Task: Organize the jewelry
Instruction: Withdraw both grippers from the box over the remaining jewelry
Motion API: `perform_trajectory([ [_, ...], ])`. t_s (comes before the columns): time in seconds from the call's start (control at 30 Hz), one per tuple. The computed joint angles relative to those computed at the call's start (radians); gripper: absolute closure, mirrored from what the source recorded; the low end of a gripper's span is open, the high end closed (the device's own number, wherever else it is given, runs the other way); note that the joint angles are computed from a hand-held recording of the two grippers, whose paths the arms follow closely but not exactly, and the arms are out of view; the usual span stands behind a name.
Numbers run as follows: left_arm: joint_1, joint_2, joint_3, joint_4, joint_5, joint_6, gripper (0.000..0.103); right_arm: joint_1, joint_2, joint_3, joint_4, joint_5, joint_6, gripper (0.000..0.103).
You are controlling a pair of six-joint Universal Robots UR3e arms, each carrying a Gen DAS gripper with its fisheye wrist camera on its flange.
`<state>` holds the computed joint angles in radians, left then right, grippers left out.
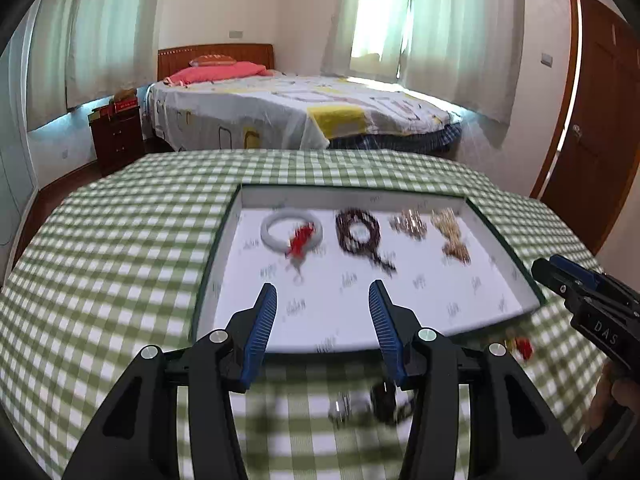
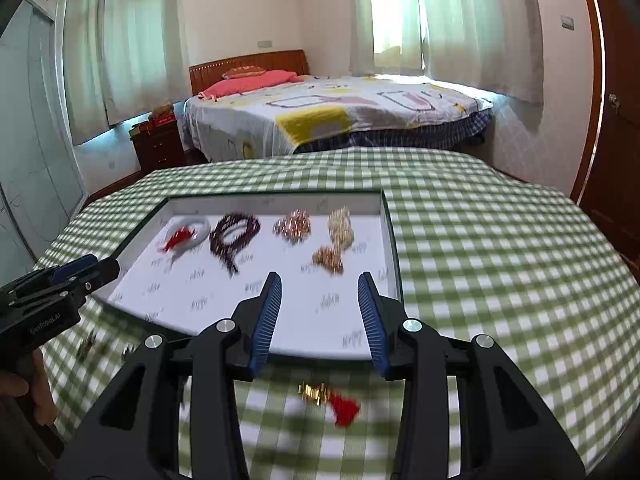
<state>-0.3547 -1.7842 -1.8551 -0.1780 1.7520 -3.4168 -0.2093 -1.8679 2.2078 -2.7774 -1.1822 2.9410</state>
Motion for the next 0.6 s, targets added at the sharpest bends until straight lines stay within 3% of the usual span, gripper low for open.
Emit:
perform_trajectory([
  [0.6, -0.045, 0.009, -0.142, 0.023, 0.012, -0.061, 0.055, -0.063, -0.167, 0.198, 0.042, 0.038, -0.091, 0.064],
])
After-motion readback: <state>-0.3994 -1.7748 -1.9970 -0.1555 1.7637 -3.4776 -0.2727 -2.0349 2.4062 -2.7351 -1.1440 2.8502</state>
